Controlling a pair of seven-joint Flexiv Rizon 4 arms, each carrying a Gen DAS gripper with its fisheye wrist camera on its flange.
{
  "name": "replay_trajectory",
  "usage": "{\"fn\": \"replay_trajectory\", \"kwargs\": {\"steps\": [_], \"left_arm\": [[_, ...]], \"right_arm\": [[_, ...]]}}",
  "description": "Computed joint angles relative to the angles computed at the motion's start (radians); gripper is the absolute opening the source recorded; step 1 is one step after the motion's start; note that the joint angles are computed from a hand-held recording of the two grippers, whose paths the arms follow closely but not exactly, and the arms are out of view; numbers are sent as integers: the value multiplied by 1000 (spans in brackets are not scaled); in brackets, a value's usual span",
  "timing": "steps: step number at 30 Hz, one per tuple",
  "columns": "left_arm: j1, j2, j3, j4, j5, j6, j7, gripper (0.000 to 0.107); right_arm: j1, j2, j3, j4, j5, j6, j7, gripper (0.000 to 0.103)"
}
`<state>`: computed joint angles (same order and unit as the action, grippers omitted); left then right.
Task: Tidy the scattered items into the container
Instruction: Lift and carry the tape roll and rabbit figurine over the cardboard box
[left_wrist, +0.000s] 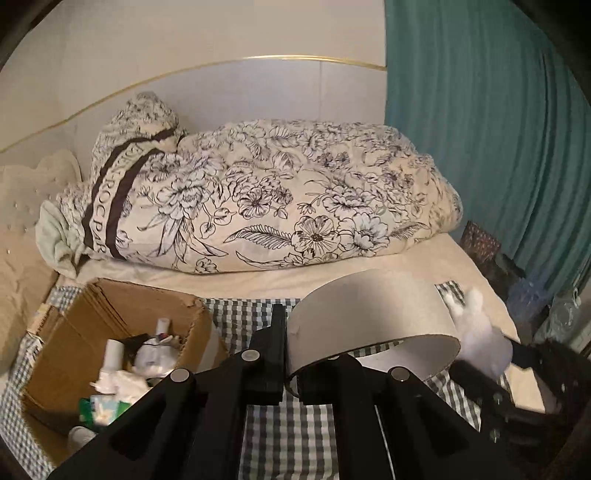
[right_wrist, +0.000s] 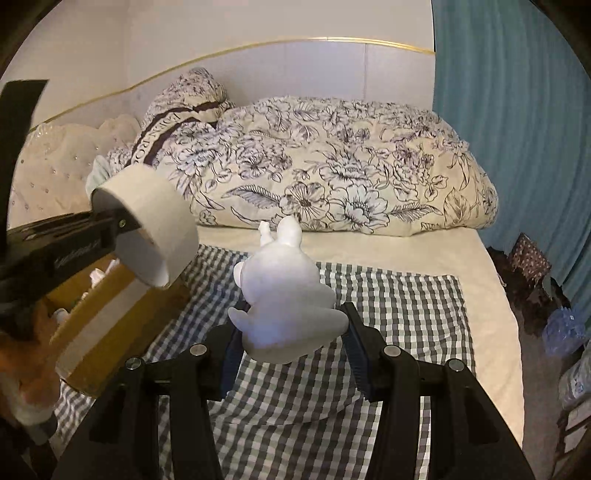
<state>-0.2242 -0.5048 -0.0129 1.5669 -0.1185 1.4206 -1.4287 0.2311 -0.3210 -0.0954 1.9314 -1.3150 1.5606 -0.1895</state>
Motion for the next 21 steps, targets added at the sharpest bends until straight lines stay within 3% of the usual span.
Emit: {"fn": "replay_trajectory", "kwargs": {"steps": [9,21], "left_arm": [[24,113,-9,131,1,63,19,4],[78,239,-15,277,-41,137,39,4]], "right_arm": [[-50,65,46,-2,-188,2,170,49],[-58,93,134,-18,-219,-35,188,49]]}}
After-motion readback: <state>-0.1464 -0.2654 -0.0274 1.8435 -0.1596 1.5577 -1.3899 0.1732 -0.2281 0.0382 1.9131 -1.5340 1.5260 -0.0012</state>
